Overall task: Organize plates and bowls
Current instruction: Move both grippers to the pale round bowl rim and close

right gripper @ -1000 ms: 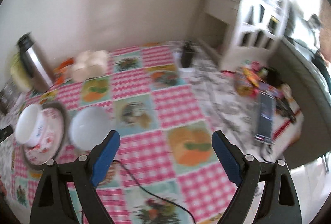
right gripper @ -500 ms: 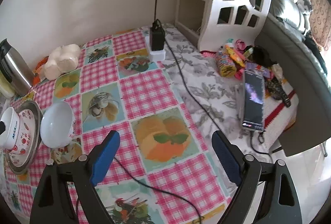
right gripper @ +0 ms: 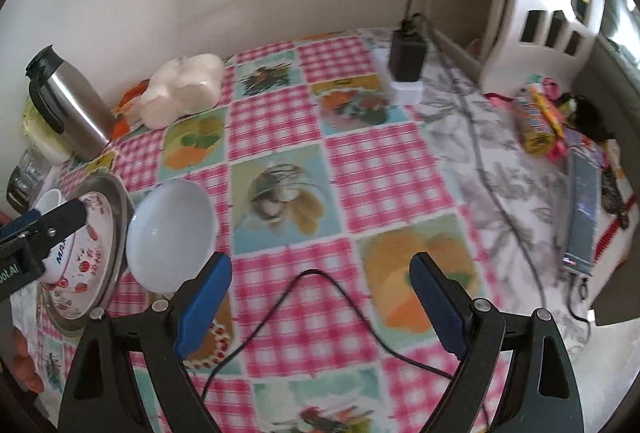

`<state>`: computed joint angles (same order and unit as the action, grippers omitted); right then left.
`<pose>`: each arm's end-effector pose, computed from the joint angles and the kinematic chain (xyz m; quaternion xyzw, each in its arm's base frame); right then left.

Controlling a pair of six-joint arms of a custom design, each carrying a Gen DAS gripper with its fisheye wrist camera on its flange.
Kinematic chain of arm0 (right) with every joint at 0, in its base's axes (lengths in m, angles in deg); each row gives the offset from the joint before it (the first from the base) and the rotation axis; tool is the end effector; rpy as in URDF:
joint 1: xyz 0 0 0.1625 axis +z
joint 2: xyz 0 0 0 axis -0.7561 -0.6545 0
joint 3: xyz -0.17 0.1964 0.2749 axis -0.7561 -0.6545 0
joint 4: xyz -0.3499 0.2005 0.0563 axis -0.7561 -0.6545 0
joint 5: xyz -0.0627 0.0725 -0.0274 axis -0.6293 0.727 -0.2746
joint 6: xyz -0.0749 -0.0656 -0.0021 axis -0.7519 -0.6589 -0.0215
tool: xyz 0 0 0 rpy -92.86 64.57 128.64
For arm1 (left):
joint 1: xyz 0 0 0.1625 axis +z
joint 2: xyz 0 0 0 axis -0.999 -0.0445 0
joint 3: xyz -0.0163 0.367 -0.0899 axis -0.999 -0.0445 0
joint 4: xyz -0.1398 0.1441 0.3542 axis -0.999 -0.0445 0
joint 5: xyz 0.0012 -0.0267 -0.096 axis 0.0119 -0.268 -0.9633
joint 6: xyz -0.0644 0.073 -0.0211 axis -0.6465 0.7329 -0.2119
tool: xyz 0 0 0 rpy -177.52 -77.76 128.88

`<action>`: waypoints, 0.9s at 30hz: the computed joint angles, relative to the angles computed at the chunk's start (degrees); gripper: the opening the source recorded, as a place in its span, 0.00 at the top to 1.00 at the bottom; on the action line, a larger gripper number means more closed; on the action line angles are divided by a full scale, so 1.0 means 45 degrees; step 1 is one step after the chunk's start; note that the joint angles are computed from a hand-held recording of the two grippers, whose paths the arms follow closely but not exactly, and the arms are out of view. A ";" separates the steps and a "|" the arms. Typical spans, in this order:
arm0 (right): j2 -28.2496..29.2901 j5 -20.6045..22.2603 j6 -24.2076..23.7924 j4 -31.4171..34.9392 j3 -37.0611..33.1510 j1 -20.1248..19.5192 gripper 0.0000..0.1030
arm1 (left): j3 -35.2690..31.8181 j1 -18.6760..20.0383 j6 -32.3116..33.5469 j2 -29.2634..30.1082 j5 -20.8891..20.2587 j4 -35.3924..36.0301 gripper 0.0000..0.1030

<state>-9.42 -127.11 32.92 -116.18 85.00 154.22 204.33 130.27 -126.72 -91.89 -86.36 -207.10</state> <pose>0.1950 -0.4485 0.0922 0.1194 -0.9175 0.2201 0.3089 -0.1726 -0.4538 0.1848 0.0545 0.8792 -0.2804 0.3814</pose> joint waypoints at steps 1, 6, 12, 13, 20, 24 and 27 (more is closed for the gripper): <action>0.0156 0.0142 0.0079 0.0171 -0.0157 -0.0006 0.12 | -0.0056 0.0071 0.0234 0.0145 -0.0048 -0.0234 0.07; 0.0785 0.0535 0.0094 0.0414 -0.0644 -0.0052 0.12 | -0.0587 0.0748 0.0777 0.0998 -0.0407 -0.0721 0.19; 0.1471 0.0815 0.0144 0.0878 -0.1212 -0.0155 0.12 | -0.0932 0.1332 0.1176 0.1564 -0.0684 -0.1327 0.28; 0.1569 0.0874 0.0134 0.0948 -0.1315 -0.0175 0.12 | -0.0970 0.1384 0.1215 0.1626 -0.0692 -0.1369 0.29; 0.2301 0.0927 0.0187 0.1264 -0.1977 -0.0111 0.23 | -0.1154 0.1576 0.1647 0.1982 -0.0461 -0.1590 0.33; 0.2615 0.1035 0.0167 0.1477 -0.2316 -0.0073 0.36 | -0.1117 0.1620 0.2064 0.1946 -0.0567 -0.2027 0.36; 0.2752 0.1172 0.0255 0.1649 -0.2443 -0.0093 0.51 | -0.1094 0.1636 0.2307 0.1941 -0.0711 -0.2327 0.38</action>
<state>2.96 -121.83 34.07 -108.76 74.01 153.80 199.41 137.63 -116.35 -83.16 -89.56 -217.57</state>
